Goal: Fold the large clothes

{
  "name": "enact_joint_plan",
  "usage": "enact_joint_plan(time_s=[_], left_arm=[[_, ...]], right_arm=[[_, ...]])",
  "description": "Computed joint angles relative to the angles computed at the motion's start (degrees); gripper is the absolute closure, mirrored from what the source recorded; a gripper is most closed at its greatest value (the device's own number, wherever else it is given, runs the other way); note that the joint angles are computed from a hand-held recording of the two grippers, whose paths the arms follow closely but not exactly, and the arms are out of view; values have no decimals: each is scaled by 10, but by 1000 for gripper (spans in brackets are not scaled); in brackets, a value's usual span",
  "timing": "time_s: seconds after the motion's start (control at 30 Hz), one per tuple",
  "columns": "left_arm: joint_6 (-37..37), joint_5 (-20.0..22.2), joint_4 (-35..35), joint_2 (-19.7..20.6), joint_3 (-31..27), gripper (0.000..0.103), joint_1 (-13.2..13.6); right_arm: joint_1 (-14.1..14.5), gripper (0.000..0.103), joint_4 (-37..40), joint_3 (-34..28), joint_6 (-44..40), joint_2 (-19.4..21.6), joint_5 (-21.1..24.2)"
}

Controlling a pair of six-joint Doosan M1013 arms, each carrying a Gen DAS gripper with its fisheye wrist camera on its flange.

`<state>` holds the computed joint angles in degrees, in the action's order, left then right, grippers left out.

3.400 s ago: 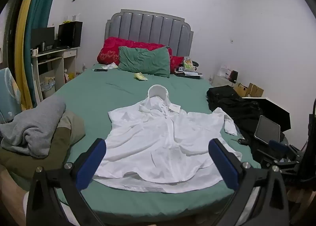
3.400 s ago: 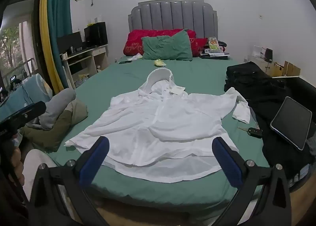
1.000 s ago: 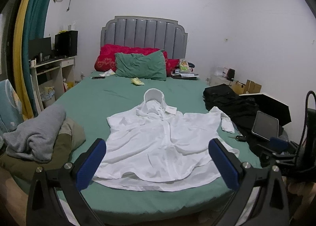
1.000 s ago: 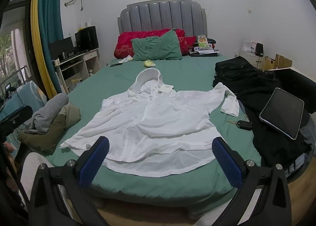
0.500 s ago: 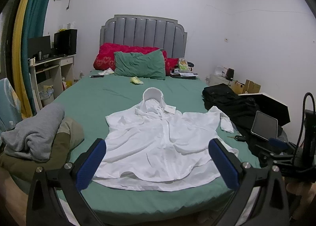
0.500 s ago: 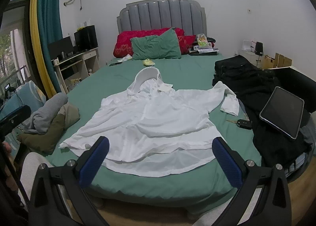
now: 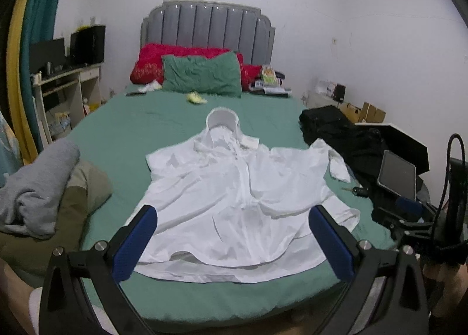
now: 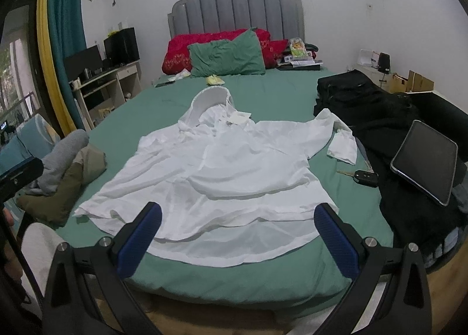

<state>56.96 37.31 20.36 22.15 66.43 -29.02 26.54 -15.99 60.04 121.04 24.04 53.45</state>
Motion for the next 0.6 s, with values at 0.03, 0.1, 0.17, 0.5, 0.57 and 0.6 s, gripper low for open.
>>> enact_joint_plan(time_s=[0.03, 0.1, 0.17, 0.5, 0.57, 0.6], left_arm=[[12, 4, -13, 8, -9, 0, 4], [29, 8, -28, 22, -24, 0, 11], [49, 14, -50, 43, -49, 0, 21], [131, 91, -140, 168, -214, 0, 69], [145, 104, -146, 192, -248, 0, 76], [152, 117, -141, 212, -278, 0, 79]], right_arm=[[-4, 0, 3, -3, -10, 5, 2], [-13, 0, 1, -13, -27, 19, 9], [-25, 0, 11, -26, -42, 33, 15], [-110, 4, 110, -148, -106, 142, 44], [-125, 10, 124, -192, -108, 174, 64], [-134, 14, 133, -220, -110, 193, 75]])
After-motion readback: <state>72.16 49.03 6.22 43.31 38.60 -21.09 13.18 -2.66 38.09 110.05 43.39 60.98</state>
